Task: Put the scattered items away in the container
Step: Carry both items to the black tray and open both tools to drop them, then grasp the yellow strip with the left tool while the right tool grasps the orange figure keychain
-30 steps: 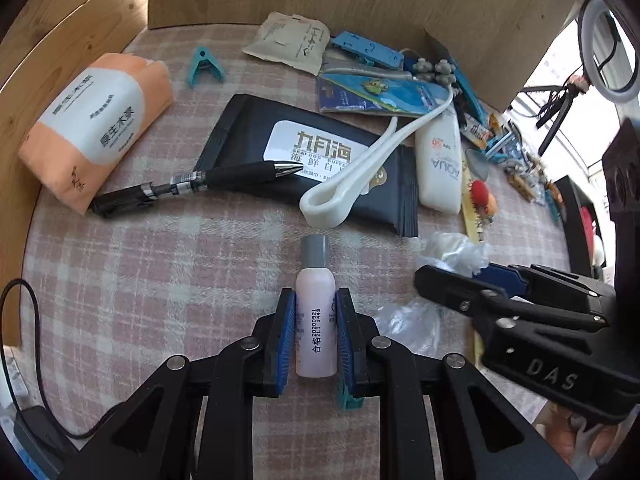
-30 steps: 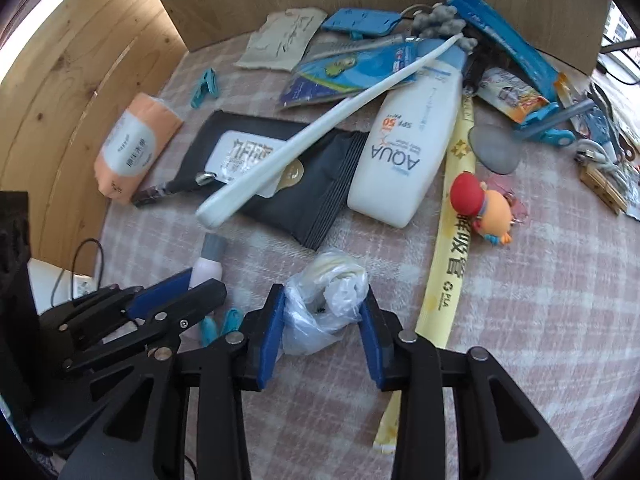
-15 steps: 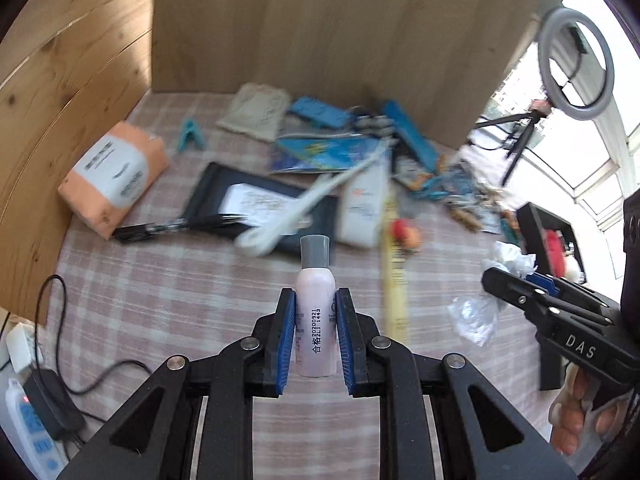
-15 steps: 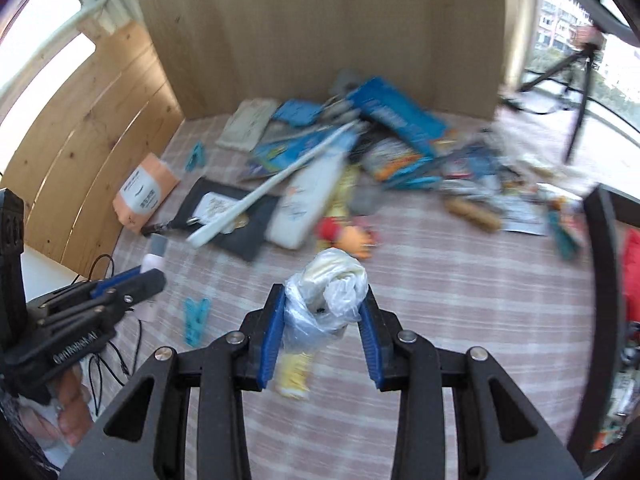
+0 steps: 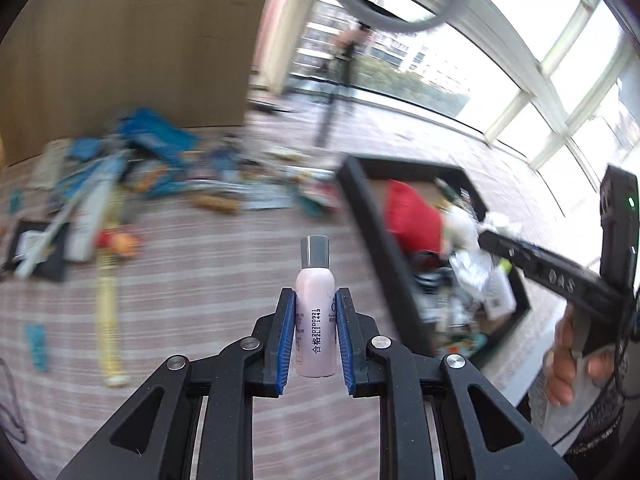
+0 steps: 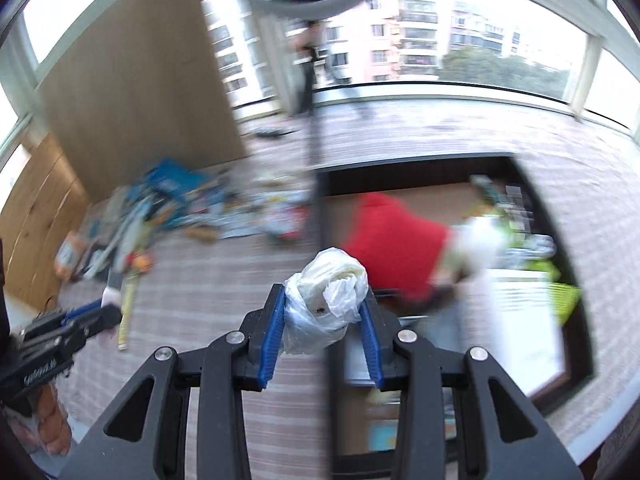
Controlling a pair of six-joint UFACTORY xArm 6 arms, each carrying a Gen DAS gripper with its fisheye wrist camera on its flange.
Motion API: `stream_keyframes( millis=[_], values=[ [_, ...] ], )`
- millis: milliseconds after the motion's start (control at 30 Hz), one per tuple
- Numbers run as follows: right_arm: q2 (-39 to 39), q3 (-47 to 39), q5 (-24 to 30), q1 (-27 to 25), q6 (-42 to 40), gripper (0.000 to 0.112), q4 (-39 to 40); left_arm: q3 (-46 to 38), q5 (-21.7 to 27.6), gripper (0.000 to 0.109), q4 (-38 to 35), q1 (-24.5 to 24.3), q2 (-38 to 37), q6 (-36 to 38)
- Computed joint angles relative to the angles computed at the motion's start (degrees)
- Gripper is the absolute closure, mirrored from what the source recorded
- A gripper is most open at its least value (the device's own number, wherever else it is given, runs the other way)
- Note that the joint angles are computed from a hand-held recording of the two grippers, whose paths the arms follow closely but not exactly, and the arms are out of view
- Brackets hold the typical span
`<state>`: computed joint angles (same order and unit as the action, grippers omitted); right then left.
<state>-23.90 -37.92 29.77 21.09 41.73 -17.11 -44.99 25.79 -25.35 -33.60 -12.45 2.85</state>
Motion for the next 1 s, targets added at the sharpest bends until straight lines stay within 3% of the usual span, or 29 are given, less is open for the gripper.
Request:
stream_keyframes(
  millis=[200,400,433,467,500,633,900,1000],
  values=[
    [-5.0,3.9,-0.4,-13.6,-9.7,0.078,4.8,-9.8,-0.3,0.09,4.3,-9.9,8.8,-6.4],
    [-3.2,3.1,-2.1,-19.8,-17.4,0.073,9.5,-18.4,1.0,0.086,5.1,-14.8,15.7,-7.2],
    [-2.6,2.8,-2.7,-20.3,-19.8,0.069,11.9,-19.7,1.6,0.079,6.5,-15.3,16.6,-8.0],
    [-2.2,2.4,-2.9,-20.6,-20.1,0.058,12.7,-20.6,1.9,0.058,9.0,-15.6,17.2,-10.1],
    [-2.1,2.3,-3.5,-20.8,-19.9,0.049,12.6,-20.6,1.1,0.05,11.1,-15.9,17.2,-11.8],
    [-1.1,1.4,-5.2,-21.0,-16.5,0.046,8.1,-21.6,2.3,0.05,13.9,-15.4,17.9,-14.4],
    [2.8,-1.4,-6.9,-18.1,-21.0,0.046,13.7,-16.6,1.1,0.052,16.6,-12.0,14.7,-17.0],
    [4.2,-2.6,-6.6,-15.5,-19.8,0.046,12.4,-13.3,0.9,0.052,15.1,-9.6,12.4,-16.3]
  ],
)
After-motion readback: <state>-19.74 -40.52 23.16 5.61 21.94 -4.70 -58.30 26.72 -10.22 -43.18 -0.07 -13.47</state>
